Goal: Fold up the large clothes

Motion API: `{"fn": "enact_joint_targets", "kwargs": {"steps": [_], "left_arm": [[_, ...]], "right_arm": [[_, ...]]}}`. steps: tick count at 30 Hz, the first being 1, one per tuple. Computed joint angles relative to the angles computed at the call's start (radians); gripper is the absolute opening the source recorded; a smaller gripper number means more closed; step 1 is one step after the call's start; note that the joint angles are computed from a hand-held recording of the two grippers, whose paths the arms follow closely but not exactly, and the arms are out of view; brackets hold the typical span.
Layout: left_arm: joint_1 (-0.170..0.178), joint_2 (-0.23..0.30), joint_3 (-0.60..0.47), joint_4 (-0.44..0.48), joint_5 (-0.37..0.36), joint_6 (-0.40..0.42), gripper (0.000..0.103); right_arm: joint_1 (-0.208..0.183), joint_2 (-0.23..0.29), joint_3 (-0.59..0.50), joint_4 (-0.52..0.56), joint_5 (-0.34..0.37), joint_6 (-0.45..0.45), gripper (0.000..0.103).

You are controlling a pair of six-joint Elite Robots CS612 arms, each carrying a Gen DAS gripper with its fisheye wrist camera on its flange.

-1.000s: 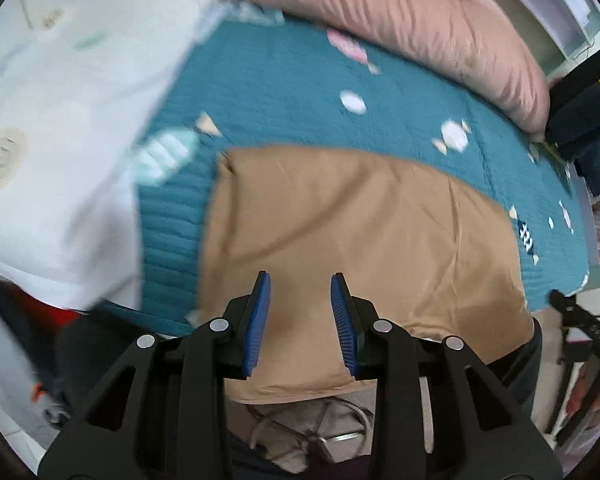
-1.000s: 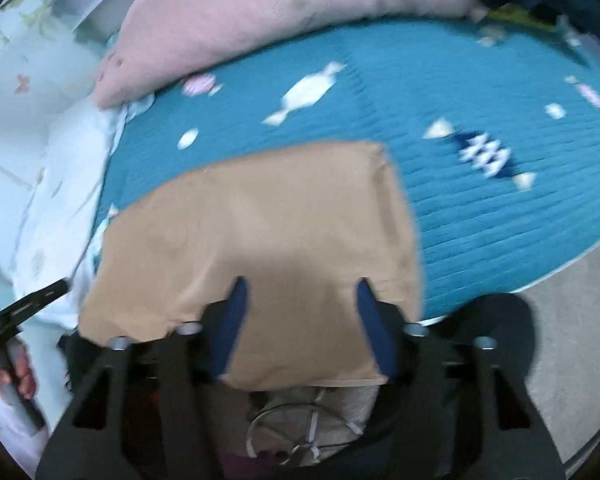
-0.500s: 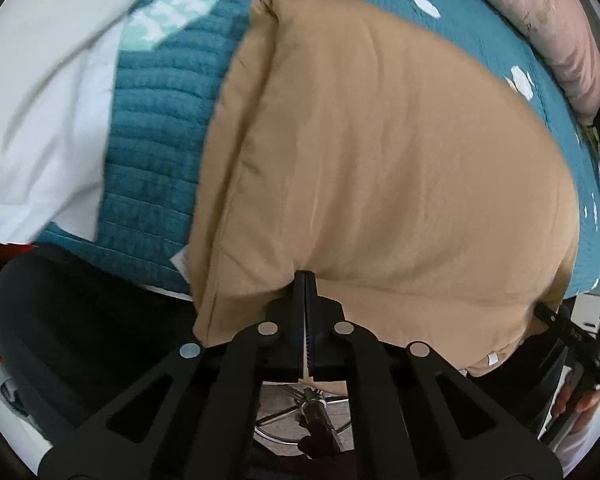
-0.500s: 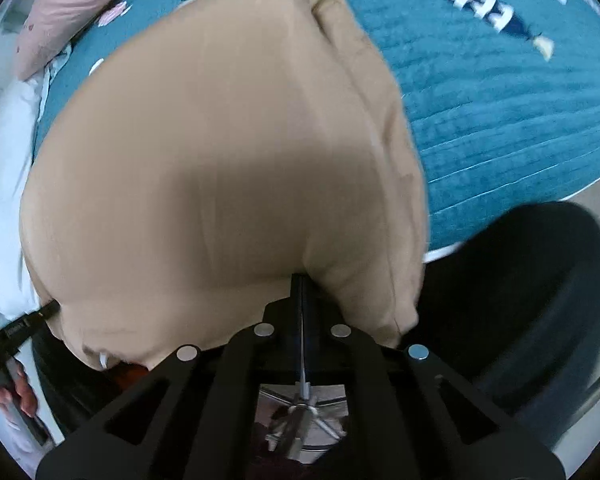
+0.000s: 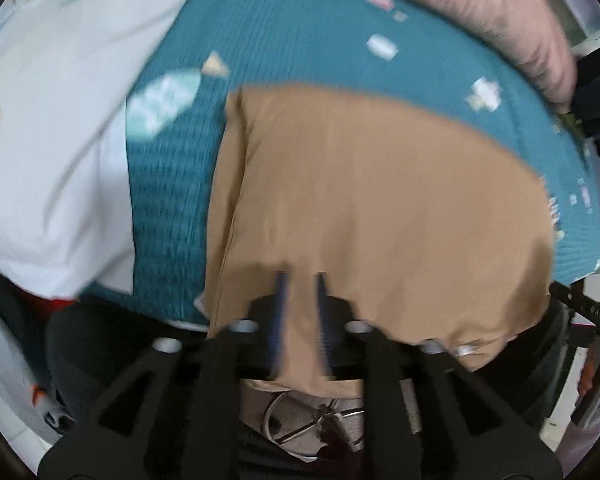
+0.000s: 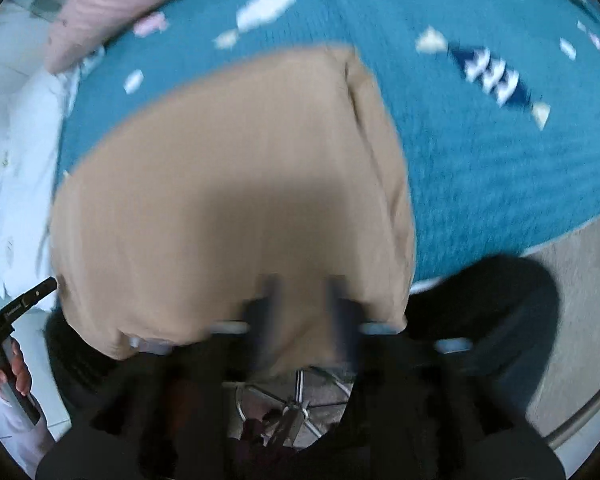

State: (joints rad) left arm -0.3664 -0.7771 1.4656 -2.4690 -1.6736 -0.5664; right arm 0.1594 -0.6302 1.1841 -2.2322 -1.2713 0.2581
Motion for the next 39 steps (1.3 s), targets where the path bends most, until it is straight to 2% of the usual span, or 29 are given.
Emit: {"fn": "enact_joint_targets", "kwargs": {"steps": [1, 2, 3, 6, 8, 11, 15, 16, 17, 18, 19, 20, 21, 22, 24, 25, 26, 28, 32, 34, 39], "left_arm": [[0.005, -0.001, -0.005, -0.011, -0.008, -0.004, 0.067], [0.008, -0.002, -0.009, -0.037, -0.006, -0.011, 0.07], [0.011, 0.001, -0.02, -0.046, 0.004, -0.01, 0.07], [0.022, 0.027, -0.084, 0.003, 0.027, -0.013, 0.07], [0.043, 0.065, -0.143, 0.04, -0.01, -0.035, 0.07], [0.071, 0.115, -0.219, 0.104, -0.047, -0.077, 0.07], [0.093, 0.178, -0.287, 0.152, -0.08, -0.188, 0.069], [0.101, 0.196, -0.299, 0.139, -0.122, -0.219, 0.067], [0.105, 0.206, -0.302, 0.117, -0.154, -0.241, 0.06], [0.109, 0.215, -0.306, 0.098, -0.176, -0.259, 0.056], [0.109, 0.227, -0.316, 0.09, -0.181, -0.278, 0.053], [0.109, 0.236, -0.328, 0.104, -0.177, -0.277, 0.043], [0.109, 0.243, -0.338, 0.114, -0.185, -0.276, 0.036], [0.111, 0.251, -0.345, 0.109, -0.199, -0.286, 0.035], [0.11, 0.255, -0.352, 0.108, -0.203, -0.286, 0.026], [0.109, 0.255, -0.354, 0.104, -0.205, -0.273, 0.024], [0.107, 0.254, -0.357, 0.107, -0.2, -0.253, 0.022], [0.102, 0.25, -0.366, 0.119, -0.179, -0.215, 0.02], [0.107, 0.242, -0.359, 0.072, -0.197, -0.229, 0.016], [0.111, 0.236, -0.349, 0.027, -0.207, -0.241, 0.015], [0.111, 0.223, -0.355, -0.009, -0.197, -0.236, 0.014]], "right_arm": [[-0.001, 0.001, -0.011, -0.018, -0.012, 0.016, 0.081], [-0.002, 0.005, -0.026, -0.053, -0.03, 0.029, 0.08], [-0.006, 0.012, -0.042, -0.053, -0.035, 0.019, 0.08], [-0.024, 0.063, -0.143, -0.019, -0.012, 0.029, 0.08], [-0.039, 0.116, -0.239, 0.041, 0.015, 0.048, 0.08], [-0.043, 0.169, -0.345, 0.133, 0.004, 0.066, 0.08], [-0.045, 0.25, -0.474, 0.232, 0.042, 0.108, 0.08], [-0.044, 0.267, -0.499, 0.253, 0.043, 0.115, 0.079], [-0.045, 0.301, -0.553, 0.295, 0.048, 0.135, 0.072], [-0.047, 0.324, -0.59, 0.328, 0.058, 0.147, 0.067], [-0.051, 0.349, -0.628, 0.36, 0.089, 0.16, 0.055], [-0.055, 0.369, -0.652, 0.377, 0.129, 0.167, 0.05], [-0.054, 0.381, -0.672, 0.394, 0.13, 0.168, 0.049], [-0.052, 0.394, -0.694, 0.408, 0.117, 0.167, 0.044], [-0.05, 0.397, -0.695, 0.399, 0.115, 0.168, 0.036], [-0.048, 0.393, -0.686, 0.382, 0.109, 0.172, 0.027], [-0.047, 0.386, -0.673, 0.364, 0.103, 0.178, 0.019], [-0.046, 0.366, -0.639, 0.313, 0.079, 0.202, 0.009], [-0.058, 0.328, -0.574, 0.223, 0.122, 0.221, 0.007], [-0.058, 0.32, -0.566, 0.205, 0.122, 0.217, 0.007], [-0.057, 0.306, -0.562, 0.142, 0.141, 0.222, 0.006]]}}
